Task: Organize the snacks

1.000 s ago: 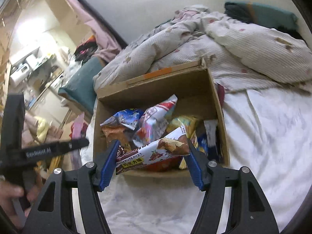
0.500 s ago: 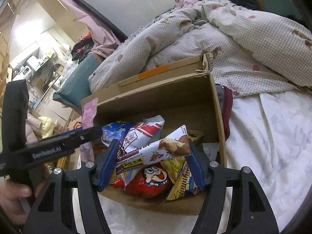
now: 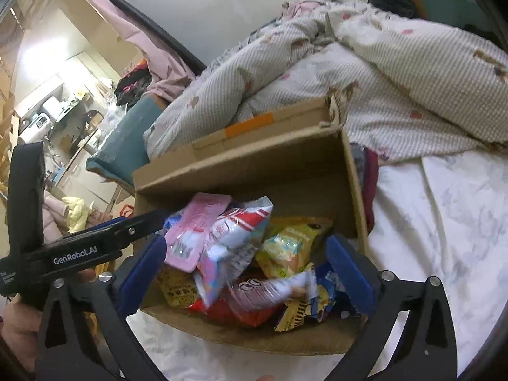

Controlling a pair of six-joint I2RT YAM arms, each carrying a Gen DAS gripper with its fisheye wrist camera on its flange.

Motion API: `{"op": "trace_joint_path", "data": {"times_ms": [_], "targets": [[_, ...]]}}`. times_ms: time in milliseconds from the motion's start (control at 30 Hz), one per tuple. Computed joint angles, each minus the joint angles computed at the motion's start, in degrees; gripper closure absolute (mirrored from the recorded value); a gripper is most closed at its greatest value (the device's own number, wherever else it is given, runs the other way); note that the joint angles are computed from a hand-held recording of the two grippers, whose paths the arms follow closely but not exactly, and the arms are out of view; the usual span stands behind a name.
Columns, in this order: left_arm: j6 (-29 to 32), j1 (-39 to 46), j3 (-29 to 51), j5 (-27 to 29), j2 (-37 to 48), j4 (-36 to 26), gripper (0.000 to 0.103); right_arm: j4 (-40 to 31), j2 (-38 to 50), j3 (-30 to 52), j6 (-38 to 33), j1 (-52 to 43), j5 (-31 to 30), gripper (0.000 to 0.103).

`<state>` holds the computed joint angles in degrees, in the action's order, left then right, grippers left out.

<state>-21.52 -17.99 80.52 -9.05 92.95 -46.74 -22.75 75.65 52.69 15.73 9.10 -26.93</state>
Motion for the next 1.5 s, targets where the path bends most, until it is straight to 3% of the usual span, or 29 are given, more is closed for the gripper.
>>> {"op": "trace_joint_path", "data": {"times_ms": [167, 400, 833, 1167, 1267, 1500], "targets": [[0.8, -0.7, -4.5, -3.5, -6.5, 2.5, 0.019, -2.2, -5.4, -0.2, 0.0, 0.0, 3.2, 0.0], [1.2, 0.2, -13.2, -2.5, -18.8, 3.2, 0.004, -7.3, -16.1, -1.8, 2.5, 3.1, 8.0, 0.0], [-0.7, -4.5, -25.3, -5.7, -39.2, -4.1, 0.0, -18.2, -31.1, -6.4, 8.9, 15.4, 21.8, 0.0], [0.0, -4.4, -31.3, -8.9, -47.3, -3.1, 0.0, -20.8, -34.4, -8.6, 14.1, 30.7, 39.1, 0.0], [0.5, -1.8, -31.9, -5.1, -46.6, -3.2, 0.0, -19.9, -33.1, -9.2, 14.1, 30.2, 38.4, 0.0], [-0.5, -5.9, -33.2, -7.3, -46.0, -2.6, 0.0, -17.3, -30.1, -10.3, 12.9, 27.7, 36.5, 0.0]]}}
